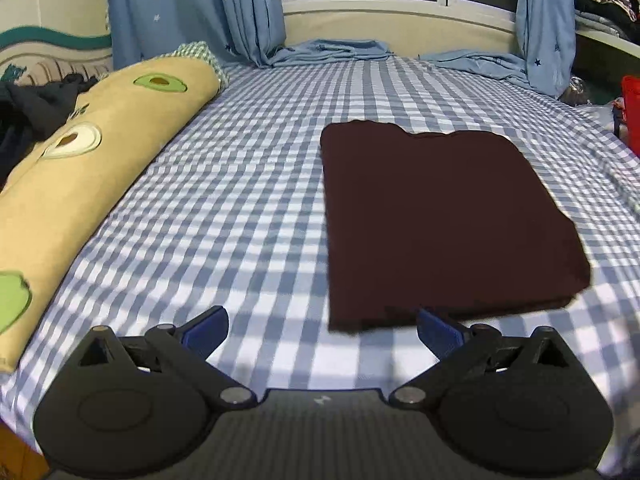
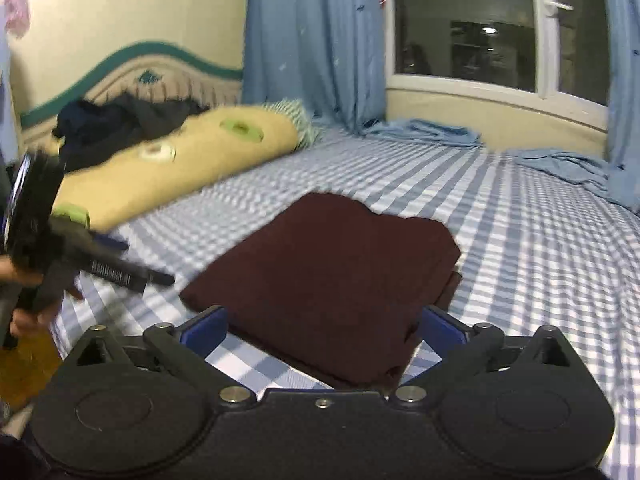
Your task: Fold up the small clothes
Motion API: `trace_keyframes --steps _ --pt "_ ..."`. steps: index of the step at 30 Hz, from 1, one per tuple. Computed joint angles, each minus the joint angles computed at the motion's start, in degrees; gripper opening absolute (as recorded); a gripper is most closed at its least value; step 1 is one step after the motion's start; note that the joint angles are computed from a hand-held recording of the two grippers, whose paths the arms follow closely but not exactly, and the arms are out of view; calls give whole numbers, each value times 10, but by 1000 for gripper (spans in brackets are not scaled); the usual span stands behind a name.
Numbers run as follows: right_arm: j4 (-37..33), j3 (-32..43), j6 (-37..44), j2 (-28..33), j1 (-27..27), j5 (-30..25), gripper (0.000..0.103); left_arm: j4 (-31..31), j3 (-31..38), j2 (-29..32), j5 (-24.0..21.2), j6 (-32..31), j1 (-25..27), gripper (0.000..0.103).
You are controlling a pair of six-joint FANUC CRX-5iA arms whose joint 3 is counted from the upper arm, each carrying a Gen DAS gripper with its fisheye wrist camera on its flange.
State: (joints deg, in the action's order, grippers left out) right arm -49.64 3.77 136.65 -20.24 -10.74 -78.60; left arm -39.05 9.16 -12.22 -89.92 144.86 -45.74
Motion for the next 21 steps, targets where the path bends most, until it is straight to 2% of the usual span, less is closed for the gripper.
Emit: trace_keyframes --steps 3,5,12,16,21 --pt "-59 13 -59 13 -59 -64 100 -2 11 3 -13 32 -28 102" --pt "-59 8 -92 9 -70 -77 100 2 20 10 -21 43 -44 102" --pt "-22 -7 -103 -13 -56 -67 100 -29 55 29 -41 69 -104 102" --pt "24 -20 -117 -34 -20 -24 102 -62 75 42 -60 71 -134 102" --pt "66 -31 -145 -40 14 -1 102 -66 76 38 -58 79 -138 102"
